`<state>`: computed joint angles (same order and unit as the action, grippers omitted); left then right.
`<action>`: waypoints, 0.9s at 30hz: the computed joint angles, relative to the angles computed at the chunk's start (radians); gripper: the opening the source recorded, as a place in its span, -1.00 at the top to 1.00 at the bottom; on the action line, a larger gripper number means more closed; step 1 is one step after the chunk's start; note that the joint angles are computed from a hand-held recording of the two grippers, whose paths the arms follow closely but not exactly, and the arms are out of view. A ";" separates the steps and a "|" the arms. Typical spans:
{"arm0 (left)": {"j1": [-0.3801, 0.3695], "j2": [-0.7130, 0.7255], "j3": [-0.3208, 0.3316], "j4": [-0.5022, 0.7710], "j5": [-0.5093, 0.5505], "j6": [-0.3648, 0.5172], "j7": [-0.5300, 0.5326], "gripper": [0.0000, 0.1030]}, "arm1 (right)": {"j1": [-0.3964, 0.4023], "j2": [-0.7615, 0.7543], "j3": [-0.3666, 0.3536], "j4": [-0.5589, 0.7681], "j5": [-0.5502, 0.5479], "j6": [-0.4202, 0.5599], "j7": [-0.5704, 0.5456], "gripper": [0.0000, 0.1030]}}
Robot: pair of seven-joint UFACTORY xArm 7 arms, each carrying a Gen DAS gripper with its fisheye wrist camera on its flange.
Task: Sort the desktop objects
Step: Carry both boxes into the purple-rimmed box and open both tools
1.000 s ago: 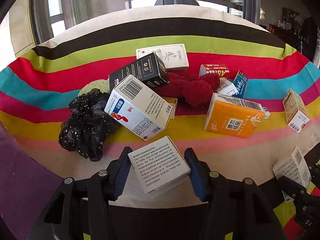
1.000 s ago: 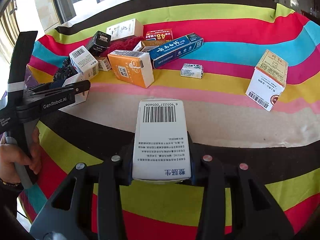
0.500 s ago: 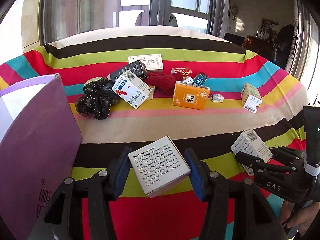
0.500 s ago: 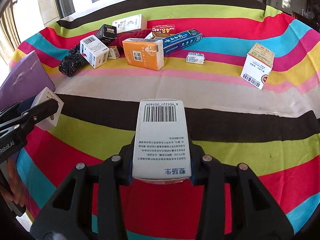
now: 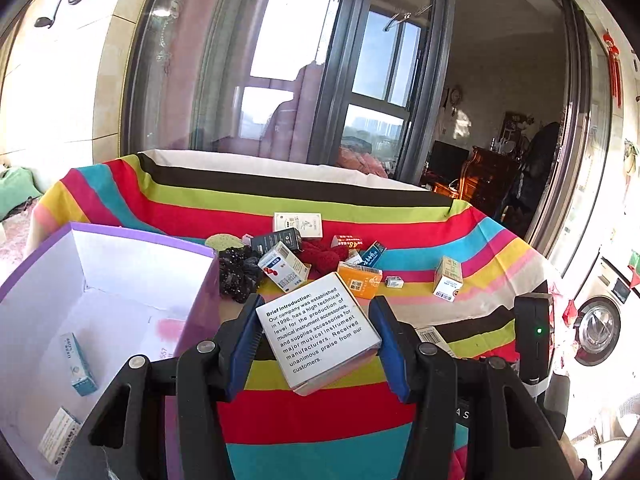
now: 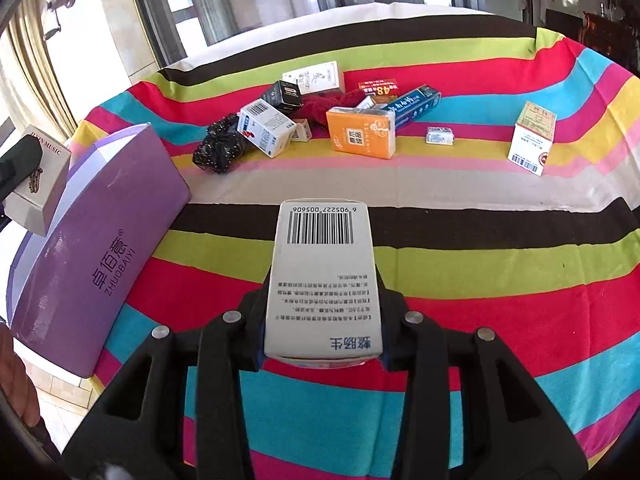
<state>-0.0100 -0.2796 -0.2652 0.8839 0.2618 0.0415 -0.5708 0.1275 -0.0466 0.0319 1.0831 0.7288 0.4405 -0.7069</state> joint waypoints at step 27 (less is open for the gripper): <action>0.389 -0.236 0.044 -0.152 0.130 0.189 -0.024 -0.83 | 0.253 0.080 0.167 0.210 0.107 0.042 -0.194 -0.33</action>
